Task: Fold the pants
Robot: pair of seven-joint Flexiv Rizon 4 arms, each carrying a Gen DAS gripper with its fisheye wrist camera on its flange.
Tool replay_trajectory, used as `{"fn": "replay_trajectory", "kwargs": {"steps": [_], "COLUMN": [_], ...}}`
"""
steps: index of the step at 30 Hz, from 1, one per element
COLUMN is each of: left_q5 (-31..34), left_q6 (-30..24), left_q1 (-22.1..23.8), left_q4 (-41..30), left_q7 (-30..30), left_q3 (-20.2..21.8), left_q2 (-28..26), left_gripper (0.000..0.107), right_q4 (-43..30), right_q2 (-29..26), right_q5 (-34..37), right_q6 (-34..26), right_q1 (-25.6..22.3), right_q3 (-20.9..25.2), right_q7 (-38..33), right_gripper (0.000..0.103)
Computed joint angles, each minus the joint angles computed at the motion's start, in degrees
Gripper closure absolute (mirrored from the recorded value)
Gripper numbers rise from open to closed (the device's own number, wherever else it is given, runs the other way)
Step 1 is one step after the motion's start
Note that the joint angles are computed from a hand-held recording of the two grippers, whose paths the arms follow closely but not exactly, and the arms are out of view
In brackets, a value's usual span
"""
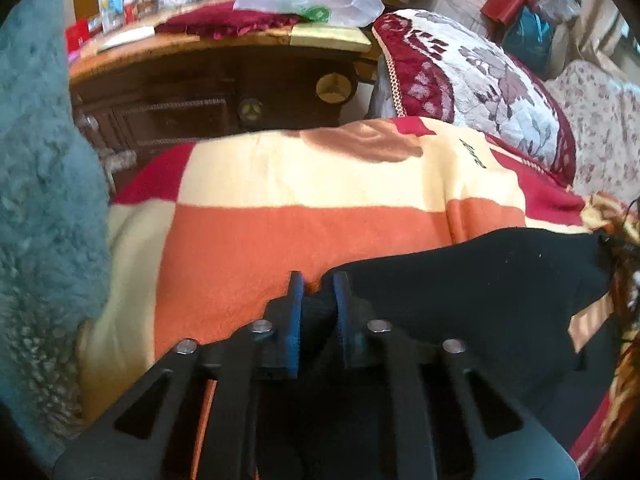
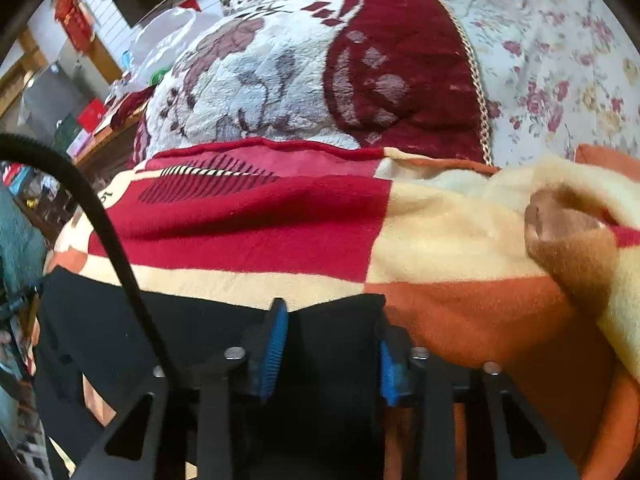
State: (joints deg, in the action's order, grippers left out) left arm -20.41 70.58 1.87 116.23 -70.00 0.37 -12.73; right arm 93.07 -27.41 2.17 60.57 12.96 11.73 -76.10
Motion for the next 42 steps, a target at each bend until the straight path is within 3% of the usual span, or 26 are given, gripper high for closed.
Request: {"fn": "replay_trajectory", "kwargs": {"steps": [2, 6, 12, 18, 23, 27, 30, 31, 33, 35, 37, 40, 42], "left_q5": [3.08, 1.99, -7.79, -20.71, -24.49, -27.34, -26.92, -27.67, -26.83, -22.37, -13.34, -8.97, -7.05], "left_q6": [0.88, 2.62, 5.52, 8.22, 7.66, 7.15, 6.78, 6.76, 6.78, 6.15, 3.51, 1.75, 1.02], "left_q1": [-1.08, -0.91, -1.24, -7.41, -12.04, -14.97, -15.02, -15.47, -15.06, -12.78, -8.22, -7.14, -6.94], "left_q4": [-0.07, 1.55, 7.41, 16.20, 25.31, 31.03, 34.09, 34.66, 35.59, 35.93, 35.50, 35.40, 35.25], "left_q7": [-1.77, -2.63, 4.77, 15.56, 16.32, 15.00, 11.24, 10.72, 8.35, 5.01, -1.08, -4.76, -7.70], "left_q3": [0.97, 0.67, -0.86, 1.40, 5.19, 7.49, 7.90, 8.30, 8.34, 7.62, 6.22, 6.27, 6.40], "left_q2": [0.40, 2.52, 9.10, 18.42, 26.43, 29.98, 31.63, 32.19, 33.87, 35.74, 37.97, 40.45, 41.44], "left_gripper": [0.096, 0.096, 0.097, 0.097, 0.097, 0.097, 0.091, 0.085, 0.082, 0.074, 0.060, 0.058, 0.058], "right_q4": [0.26, 2.15, 6.26, 15.15, 26.32, 31.79, 33.06, 32.80, 32.40, 32.91, 33.99, 35.02, 33.92], "right_q2": [0.54, 2.49, 7.24, 16.23, 25.70, 30.26, 32.42, 32.75, 33.16, 34.19, 35.43, 36.67, 36.20], "right_q5": [-0.33, -1.26, -1.79, -0.71, 1.39, 3.99, 8.77, 9.43, 8.77, 8.50, 6.97, 9.45, 12.69], "right_q6": [-0.08, 1.62, 4.68, 9.83, 10.77, 5.66, 0.41, -1.57, -3.57, -1.96, 1.64, 9.17, 9.83], "right_q1": [0.01, 0.46, 0.57, 0.83, 1.55, 2.83, 4.03, 4.32, 4.61, 4.83, 4.98, 7.66, 10.50], "right_q3": [0.24, -0.13, 0.04, 0.81, 1.62, 1.47, 0.72, 0.46, 0.27, 0.42, 1.01, 1.46, 1.17], "right_q7": [-1.06, -1.60, -2.09, -1.18, 1.37, 2.93, 2.89, 3.37, 4.76, 5.23, 6.89, 4.85, 1.54], "right_gripper": [0.085, 0.089, 0.090, 0.091, 0.091, 0.091, 0.091, 0.091, 0.091, 0.091, 0.091, 0.090, 0.088]}}
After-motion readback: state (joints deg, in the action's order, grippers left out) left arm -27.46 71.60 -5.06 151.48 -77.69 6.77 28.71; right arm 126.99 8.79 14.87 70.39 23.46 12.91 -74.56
